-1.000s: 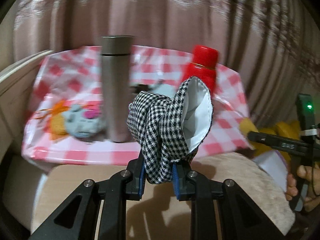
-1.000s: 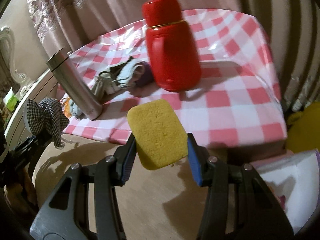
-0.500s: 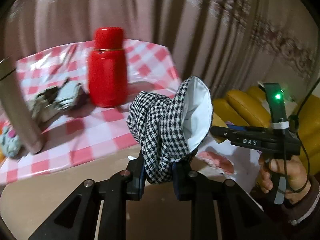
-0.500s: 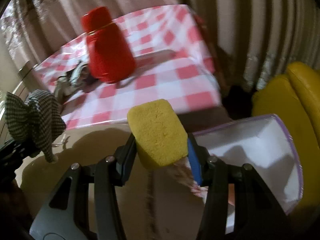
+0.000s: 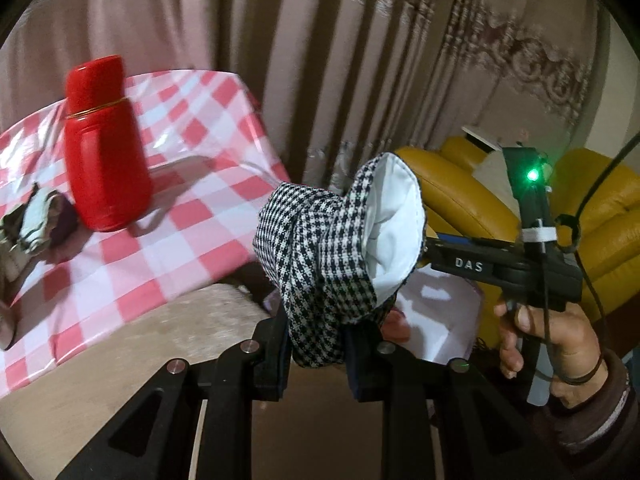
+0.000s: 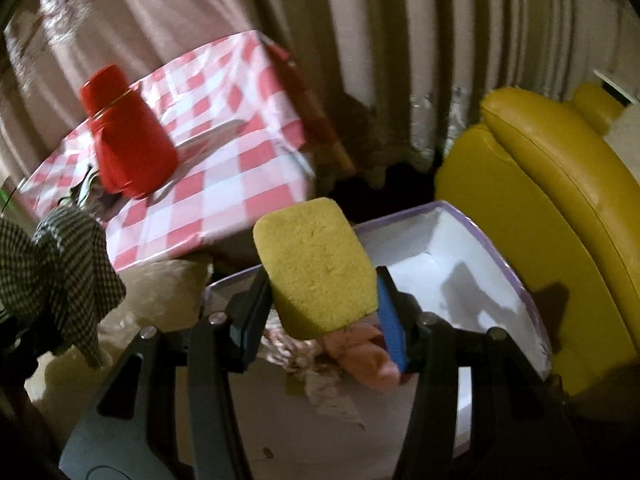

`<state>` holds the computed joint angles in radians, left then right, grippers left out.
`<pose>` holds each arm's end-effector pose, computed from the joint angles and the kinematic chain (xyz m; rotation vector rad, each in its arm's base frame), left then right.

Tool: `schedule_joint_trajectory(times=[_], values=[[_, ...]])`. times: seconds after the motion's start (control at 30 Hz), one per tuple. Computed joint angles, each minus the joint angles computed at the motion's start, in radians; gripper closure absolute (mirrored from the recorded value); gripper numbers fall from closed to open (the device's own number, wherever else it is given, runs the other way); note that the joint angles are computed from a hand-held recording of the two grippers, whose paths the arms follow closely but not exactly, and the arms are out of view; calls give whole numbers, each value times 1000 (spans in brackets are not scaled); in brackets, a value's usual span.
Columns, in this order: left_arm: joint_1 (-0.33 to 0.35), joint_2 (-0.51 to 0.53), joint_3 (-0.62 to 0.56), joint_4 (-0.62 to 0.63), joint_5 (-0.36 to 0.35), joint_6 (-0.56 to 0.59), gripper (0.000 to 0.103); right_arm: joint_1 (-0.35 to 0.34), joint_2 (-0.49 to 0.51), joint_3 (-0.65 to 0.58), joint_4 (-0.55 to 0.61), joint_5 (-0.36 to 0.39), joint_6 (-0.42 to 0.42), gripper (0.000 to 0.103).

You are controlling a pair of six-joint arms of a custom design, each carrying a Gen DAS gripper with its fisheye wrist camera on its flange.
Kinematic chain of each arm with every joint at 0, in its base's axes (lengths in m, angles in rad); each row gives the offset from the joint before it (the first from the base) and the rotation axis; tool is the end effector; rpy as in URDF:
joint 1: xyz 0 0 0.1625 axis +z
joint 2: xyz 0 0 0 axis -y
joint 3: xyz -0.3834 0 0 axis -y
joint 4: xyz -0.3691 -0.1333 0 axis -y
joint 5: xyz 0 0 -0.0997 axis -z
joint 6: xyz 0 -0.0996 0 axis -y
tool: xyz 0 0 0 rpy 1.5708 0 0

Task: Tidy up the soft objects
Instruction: 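Carry the houndstooth pouch and yellow sponge over the white box with both tools, then open the left tool to drop the pouch while the right tool releases the sponge, then move both open tools back over the checked table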

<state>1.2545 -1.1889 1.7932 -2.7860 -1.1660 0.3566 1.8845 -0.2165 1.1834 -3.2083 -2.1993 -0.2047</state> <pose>-0.0167 -0.6057 0.2908 0.7036 2.5241 -0.8136 0.2909 -0.6544 -0.0601 0.3546 -2.4042 0.8830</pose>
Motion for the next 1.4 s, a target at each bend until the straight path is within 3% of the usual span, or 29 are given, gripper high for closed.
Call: schedule_joint_trajectory(times=[0.1,0.17,0.2,0.23,0.5,1.03,1.4], values=[[-3,16,-14,25,-22,10,76,-6,-8,16,-15,-24,8,47],[-1,31,-38,80,-48,13,59,-9,-11,23,-18,-39,19,39],[-1,34,-40,91,-50,12,45,-11,-12,27,-21,-45,28,26],[-4,34,-36,95,-48,11,42,-13,-13,32,-32,-48,36,19],[-5,17,-23,113,-45,8,42,-16,-11,29,-17,-44,59,19],[29,-77,38,6,7,22,42,24,27,-37,50,-42,29,19],[119,-217,93,-69,83,-35,42,71,103,-165,151,-18,-4,19]])
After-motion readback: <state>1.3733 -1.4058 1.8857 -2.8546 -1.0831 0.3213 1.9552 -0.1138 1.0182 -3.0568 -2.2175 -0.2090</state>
